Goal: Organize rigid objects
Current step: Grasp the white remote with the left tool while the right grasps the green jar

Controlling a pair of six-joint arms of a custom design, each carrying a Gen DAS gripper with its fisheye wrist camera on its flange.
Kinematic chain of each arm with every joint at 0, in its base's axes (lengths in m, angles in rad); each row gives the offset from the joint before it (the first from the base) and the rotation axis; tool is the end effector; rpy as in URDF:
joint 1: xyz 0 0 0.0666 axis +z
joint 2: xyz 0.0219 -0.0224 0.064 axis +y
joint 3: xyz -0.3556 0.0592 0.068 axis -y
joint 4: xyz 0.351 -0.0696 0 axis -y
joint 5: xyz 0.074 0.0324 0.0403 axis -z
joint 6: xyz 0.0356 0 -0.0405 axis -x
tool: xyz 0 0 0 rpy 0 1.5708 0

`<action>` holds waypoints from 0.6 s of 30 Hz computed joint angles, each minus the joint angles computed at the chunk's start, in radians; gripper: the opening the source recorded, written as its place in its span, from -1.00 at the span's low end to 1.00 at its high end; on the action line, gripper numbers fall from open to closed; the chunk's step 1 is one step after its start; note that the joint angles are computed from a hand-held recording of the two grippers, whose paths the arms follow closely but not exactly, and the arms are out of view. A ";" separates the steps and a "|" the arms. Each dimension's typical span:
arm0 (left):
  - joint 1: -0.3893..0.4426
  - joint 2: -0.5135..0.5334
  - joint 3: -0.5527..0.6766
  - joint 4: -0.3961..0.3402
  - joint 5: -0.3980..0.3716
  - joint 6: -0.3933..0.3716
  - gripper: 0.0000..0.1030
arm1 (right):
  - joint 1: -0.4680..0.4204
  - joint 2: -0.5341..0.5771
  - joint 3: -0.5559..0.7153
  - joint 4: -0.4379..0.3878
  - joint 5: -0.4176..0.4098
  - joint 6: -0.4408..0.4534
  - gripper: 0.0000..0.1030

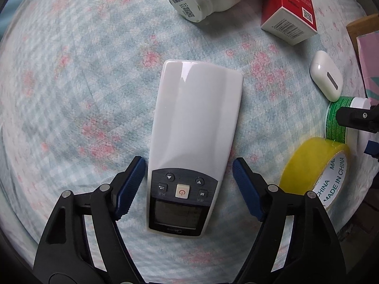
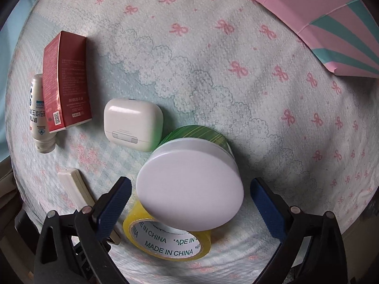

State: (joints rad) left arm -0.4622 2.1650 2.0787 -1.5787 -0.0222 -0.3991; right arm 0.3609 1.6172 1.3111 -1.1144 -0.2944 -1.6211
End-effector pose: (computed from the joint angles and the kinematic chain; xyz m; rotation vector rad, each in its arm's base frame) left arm 0.5520 -0.2746 0.2478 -1.2738 -2.7689 -0.0384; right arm 0.4240 0.1707 0.2700 -1.7101 -2.4008 -0.4251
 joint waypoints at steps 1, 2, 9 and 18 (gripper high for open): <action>0.000 0.009 0.017 -0.012 -0.003 -0.001 0.35 | 0.003 0.006 -0.006 0.013 -0.008 -0.005 0.79; -0.002 0.018 0.030 -0.021 -0.004 0.000 0.29 | 0.003 0.011 -0.007 0.019 -0.016 -0.010 0.71; -0.025 0.081 0.151 -0.073 -0.009 0.011 0.11 | 0.016 0.036 0.001 0.020 -0.024 -0.021 0.27; 0.001 0.018 0.057 -0.024 0.022 0.027 0.10 | 0.009 0.033 0.011 0.004 -0.021 0.017 0.27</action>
